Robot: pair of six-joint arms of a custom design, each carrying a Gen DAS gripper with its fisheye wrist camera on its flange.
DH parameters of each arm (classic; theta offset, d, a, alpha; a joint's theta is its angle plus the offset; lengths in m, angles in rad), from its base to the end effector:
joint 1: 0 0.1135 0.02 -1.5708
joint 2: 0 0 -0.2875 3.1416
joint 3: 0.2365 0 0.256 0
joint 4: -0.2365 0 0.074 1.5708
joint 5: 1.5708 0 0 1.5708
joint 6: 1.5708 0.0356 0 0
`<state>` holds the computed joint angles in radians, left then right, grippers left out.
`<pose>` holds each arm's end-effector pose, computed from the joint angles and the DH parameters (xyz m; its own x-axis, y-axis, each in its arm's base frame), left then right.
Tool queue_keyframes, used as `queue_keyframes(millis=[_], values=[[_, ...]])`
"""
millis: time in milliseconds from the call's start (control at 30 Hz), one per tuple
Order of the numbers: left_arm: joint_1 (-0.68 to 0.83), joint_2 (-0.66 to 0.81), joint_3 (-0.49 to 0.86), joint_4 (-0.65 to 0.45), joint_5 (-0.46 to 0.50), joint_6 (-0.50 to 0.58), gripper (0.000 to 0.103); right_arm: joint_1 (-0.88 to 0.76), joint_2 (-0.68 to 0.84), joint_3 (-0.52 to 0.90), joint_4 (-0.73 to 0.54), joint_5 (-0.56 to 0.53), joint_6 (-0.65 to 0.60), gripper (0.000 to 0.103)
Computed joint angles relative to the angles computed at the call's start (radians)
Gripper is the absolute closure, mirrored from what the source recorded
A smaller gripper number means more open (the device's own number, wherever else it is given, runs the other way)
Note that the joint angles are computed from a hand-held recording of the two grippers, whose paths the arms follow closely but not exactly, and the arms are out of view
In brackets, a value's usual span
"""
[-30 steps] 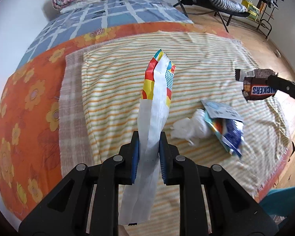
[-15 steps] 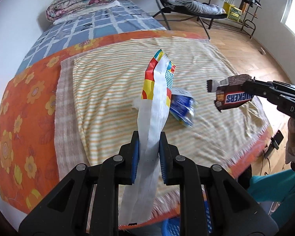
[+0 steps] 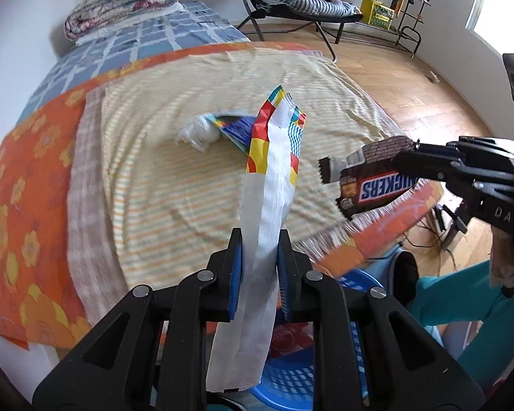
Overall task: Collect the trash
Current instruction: 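Carry both items over the blue basket and open both tools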
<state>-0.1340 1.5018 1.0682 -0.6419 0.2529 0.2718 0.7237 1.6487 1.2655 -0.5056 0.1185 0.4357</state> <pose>0.2989 -0.0493 0.2548 -0.7736 0.3666 -0.5169 0.4722 0.8774 -0.0845 0.2760 0.2382 0.2778 -0.7813 -0.1311 -0.6102 -0.2999 0.9363 0.1828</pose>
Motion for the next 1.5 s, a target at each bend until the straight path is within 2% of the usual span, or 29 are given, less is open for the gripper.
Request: queue_keyframes(millis=[200, 767, 1200, 1267, 1367, 1400, 1467, 1500], values=[[0.003, -0.077, -0.113, 0.025, 0.03, -0.03, 0.086, 0.077, -0.047, -0.077, 0.006, 0.031, 0.037, 0.09], [-0.074, -0.189, -0.304, 0.071, -0.007, -0.056, 0.086, 0.187, -0.116, -0.31, 0.058, 0.019, 0.167, 0.09], [-0.113, -0.215, -0.381, 0.088, -0.028, -0.064, 0.086, 0.256, -0.085, -0.349, 0.07, 0.021, 0.192, 0.087], [-0.109, -0.212, -0.383, 0.086, -0.026, -0.064, 0.086, 0.262, -0.079, -0.349, 0.072, 0.021, 0.19, 0.084], [-0.103, -0.198, -0.38, 0.083, -0.023, -0.059, 0.083, 0.269, -0.066, -0.348, 0.075, 0.019, 0.188, 0.075], [-0.103, -0.194, -0.381, 0.083, -0.024, -0.059, 0.08, 0.271, -0.061, -0.346, 0.074, 0.017, 0.186, 0.074], [-0.103, -0.19, -0.383, 0.085, -0.03, -0.061, 0.067, 0.273, -0.054, -0.343, 0.074, 0.018, 0.187, 0.06], [-0.104, -0.188, -0.384, 0.086, -0.031, -0.061, 0.064, 0.274, -0.053, -0.343, 0.075, 0.021, 0.189, 0.055]])
